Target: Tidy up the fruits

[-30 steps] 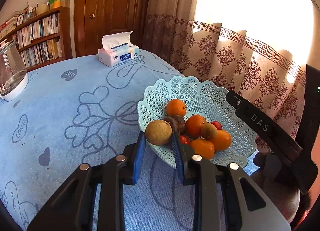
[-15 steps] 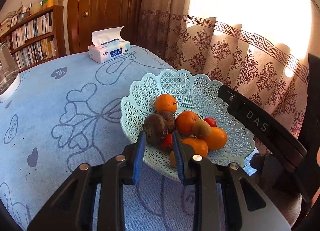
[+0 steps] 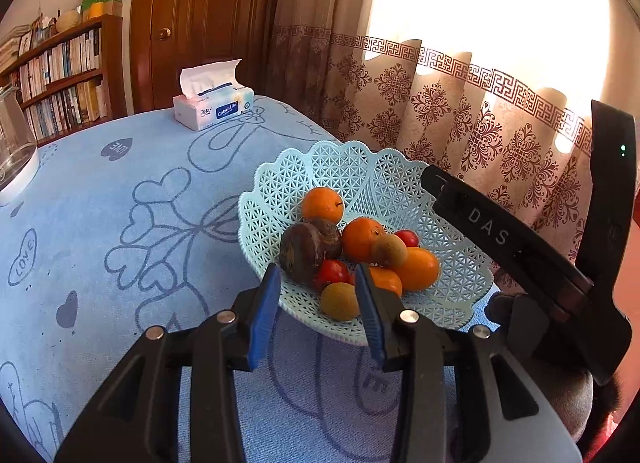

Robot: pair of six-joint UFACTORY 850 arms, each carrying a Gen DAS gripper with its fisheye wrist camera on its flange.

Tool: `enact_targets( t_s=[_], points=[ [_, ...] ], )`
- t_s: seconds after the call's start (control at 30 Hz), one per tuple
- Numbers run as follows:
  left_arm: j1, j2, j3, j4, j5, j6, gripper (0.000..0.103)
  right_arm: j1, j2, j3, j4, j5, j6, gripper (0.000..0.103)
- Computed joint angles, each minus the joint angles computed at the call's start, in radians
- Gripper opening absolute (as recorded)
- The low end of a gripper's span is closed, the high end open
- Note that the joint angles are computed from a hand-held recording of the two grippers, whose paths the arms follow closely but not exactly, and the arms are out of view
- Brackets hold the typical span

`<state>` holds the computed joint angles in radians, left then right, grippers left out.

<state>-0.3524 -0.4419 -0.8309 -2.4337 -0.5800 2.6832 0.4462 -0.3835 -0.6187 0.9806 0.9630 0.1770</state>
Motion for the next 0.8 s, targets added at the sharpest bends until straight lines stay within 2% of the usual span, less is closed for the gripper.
enact_targets(
  t_s=[0.03, 0.17, 0.27, 0.33, 0.43, 0.6, 0.7, 0.8],
  points=[
    [-0.003, 0.007, 0.011, -0.042, -0.004, 0.042, 0.056, 0.001, 0.001, 0.001, 0.001, 0.002, 0.002, 0.076],
    [0.003, 0.015, 0.029, -0.076, -0.008, 0.083, 0.057, 0.002, 0.013, 0.015, 0.0, 0.013, 0.02, 0.076],
    [0.012, 0.015, 0.032, -0.098, 0.0, 0.09, 0.063, -0.004, 0.031, 0.032, -0.016, 0.01, 0.044, 0.076],
    [0.016, 0.015, 0.036, -0.134, 0.006, 0.111, 0.075, -0.012, 0.045, 0.048, -0.039, -0.001, 0.067, 0.077],
    [0.026, 0.013, 0.036, -0.144, 0.016, 0.107, 0.084, -0.02, 0.066, 0.073, -0.066, -0.018, 0.095, 0.077],
    [0.026, 0.014, 0.039, -0.213, 0.023, 0.168, 0.09, -0.009, 0.094, 0.113, -0.085, -0.032, 0.092, 0.078],
    [0.026, 0.017, 0.041, -0.223, 0.024, 0.175, 0.09, 0.007, 0.109, 0.134, -0.109, -0.038, 0.076, 0.084],
    [0.023, 0.02, 0.044, -0.256, 0.028, 0.209, 0.094, 0.029, 0.12, 0.15, -0.124, -0.045, 0.035, 0.084]
  ],
)
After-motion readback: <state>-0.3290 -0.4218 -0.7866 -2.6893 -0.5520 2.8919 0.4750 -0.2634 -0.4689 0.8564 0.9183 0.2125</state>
